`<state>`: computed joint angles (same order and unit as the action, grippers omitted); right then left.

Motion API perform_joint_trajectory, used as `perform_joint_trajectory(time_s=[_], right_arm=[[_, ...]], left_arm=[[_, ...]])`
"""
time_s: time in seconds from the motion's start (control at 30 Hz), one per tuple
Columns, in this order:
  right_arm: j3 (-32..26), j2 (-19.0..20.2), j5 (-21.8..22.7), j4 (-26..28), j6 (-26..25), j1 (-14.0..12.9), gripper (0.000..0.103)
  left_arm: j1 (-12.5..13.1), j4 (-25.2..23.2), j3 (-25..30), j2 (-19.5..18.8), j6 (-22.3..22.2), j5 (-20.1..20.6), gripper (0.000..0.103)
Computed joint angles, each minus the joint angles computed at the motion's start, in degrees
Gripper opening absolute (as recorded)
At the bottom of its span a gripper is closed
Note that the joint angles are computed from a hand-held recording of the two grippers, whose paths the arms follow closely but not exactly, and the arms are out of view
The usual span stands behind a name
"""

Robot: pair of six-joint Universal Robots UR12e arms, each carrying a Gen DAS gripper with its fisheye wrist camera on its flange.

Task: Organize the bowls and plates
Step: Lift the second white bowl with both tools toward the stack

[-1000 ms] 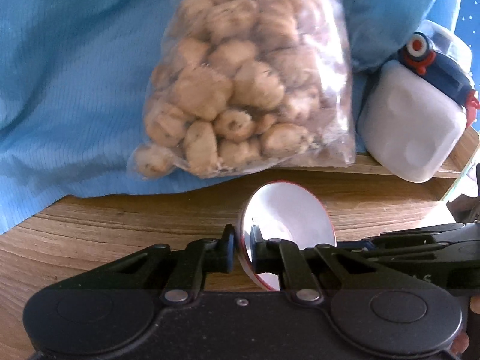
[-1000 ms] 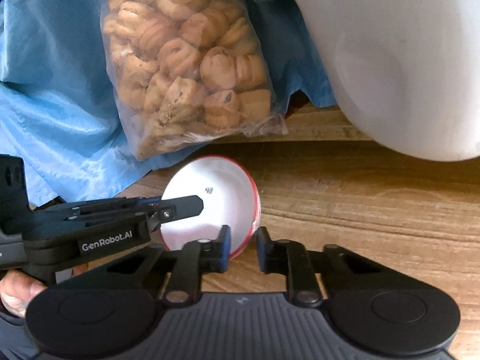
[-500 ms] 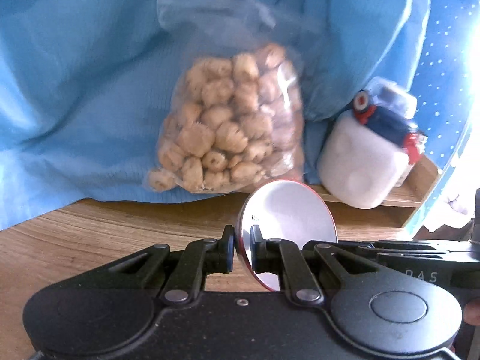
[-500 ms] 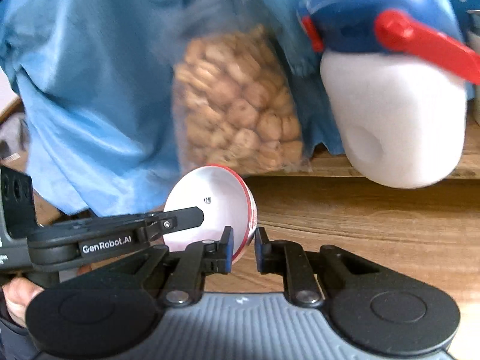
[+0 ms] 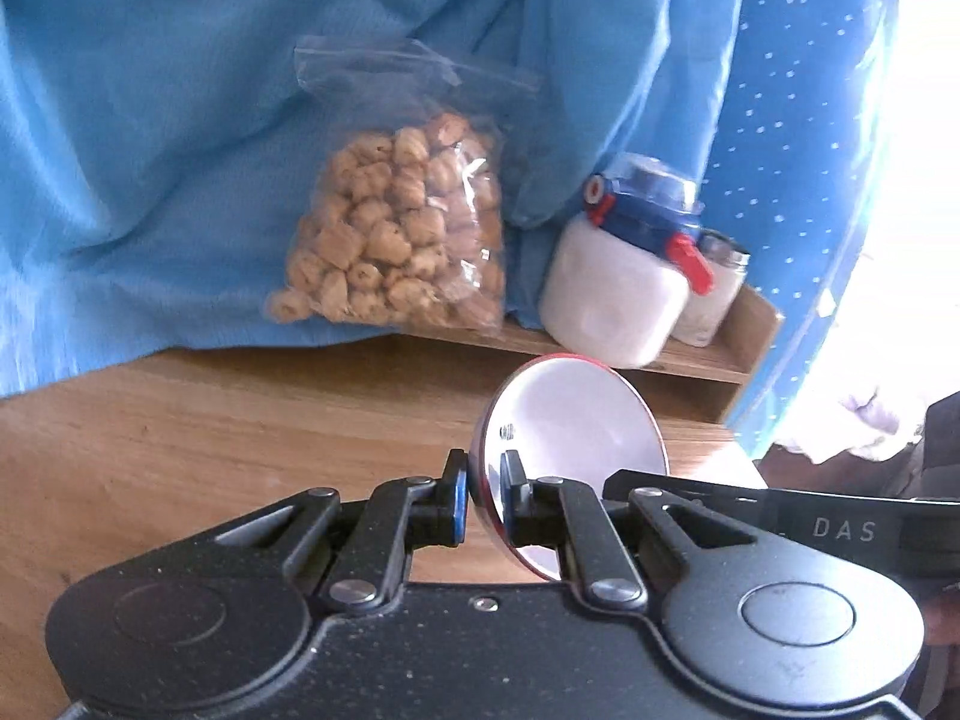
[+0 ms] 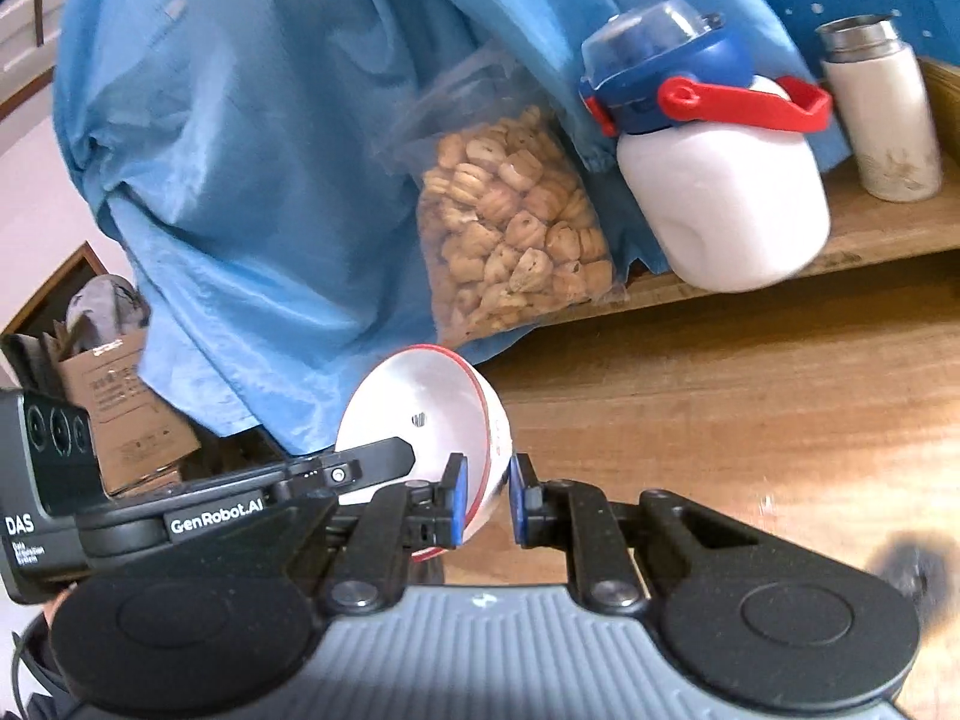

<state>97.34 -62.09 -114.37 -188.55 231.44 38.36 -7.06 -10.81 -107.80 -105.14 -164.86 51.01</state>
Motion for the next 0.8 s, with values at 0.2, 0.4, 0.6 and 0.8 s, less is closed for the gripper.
perform_joint_trajectory(time_s=[0.2, 0.4, 0.6, 0.8], right_arm=[[1.79, -0.91, -3.44, -0.18, 2.17, 2.18, 0.017], [2.79, -1.02, -5.56, -0.69, 3.92, 3.65, 0.018], [2.60, -0.61, -7.77, -0.60, 4.06, 5.05, 0.018], [2.56, -0.56, -8.44, 0.13, 4.86, 6.10, 0.019]], left_arm=[[0.99, -2.73, -2.05, 1.05, -0.33, -4.31, 0.012], [1.41, -4.54, -3.43, 1.86, 0.33, -5.40, 0.012], [2.04, -5.11, -4.97, 2.90, 0.16, -5.68, 0.012], [2.66, -5.55, -6.29, 3.57, 1.03, -6.35, 0.012]])
